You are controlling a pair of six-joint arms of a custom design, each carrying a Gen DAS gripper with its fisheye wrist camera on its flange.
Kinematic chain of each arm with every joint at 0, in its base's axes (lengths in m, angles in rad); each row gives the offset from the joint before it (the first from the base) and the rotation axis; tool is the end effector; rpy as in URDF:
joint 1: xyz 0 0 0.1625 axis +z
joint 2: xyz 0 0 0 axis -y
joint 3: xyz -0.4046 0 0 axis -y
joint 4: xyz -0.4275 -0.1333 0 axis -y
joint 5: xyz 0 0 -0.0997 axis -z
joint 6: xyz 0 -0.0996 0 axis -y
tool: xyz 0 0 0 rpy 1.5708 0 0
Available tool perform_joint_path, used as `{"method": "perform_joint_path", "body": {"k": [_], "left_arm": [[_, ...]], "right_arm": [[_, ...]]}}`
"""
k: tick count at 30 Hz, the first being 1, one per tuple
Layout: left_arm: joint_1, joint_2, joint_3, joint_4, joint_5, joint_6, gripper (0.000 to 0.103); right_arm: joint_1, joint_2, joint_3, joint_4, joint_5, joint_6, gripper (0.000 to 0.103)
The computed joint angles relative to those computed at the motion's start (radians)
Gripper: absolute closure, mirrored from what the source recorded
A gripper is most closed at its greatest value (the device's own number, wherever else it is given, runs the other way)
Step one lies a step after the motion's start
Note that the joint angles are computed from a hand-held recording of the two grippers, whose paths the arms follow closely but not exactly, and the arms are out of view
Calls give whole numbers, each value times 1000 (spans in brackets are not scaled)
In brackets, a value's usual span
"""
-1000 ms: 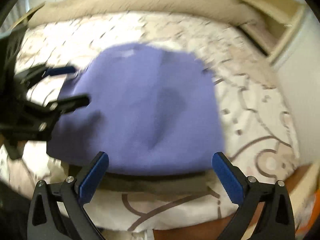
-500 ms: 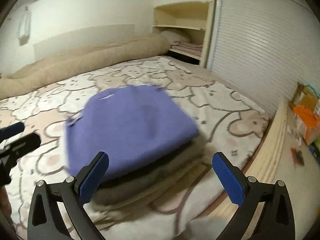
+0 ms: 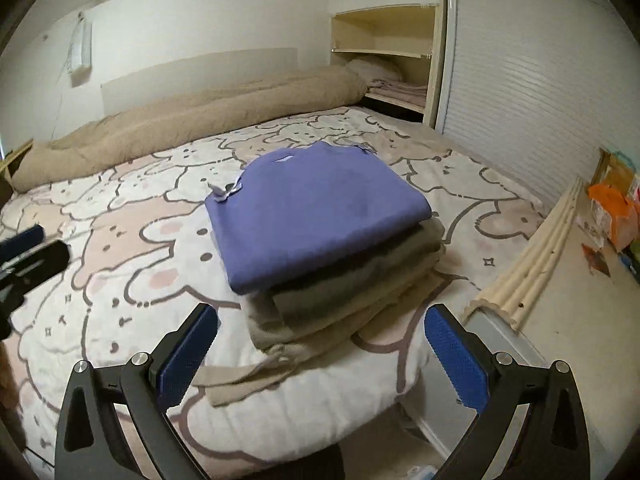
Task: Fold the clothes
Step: 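Open both tools and withdraw them from the clothes stack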
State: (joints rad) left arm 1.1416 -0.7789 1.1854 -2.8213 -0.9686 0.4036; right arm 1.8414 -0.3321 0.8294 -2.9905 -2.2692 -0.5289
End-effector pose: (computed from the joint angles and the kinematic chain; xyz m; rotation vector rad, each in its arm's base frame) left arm -0.1638 -0.8138 0.2977 0.6517 2.2849 -1.0658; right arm 0.3018 -0.8287 0.1239 0.4832 -2.1533 0.9684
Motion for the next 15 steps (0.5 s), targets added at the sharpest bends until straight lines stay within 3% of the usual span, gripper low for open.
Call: {"method": "perform_joint_path", "body": {"k": [15], "left_arm": [[-16, -152, 203, -99, 24, -31, 2]], "right_arm": [[50, -72, 188, -107, -10, -40, 0]]}}
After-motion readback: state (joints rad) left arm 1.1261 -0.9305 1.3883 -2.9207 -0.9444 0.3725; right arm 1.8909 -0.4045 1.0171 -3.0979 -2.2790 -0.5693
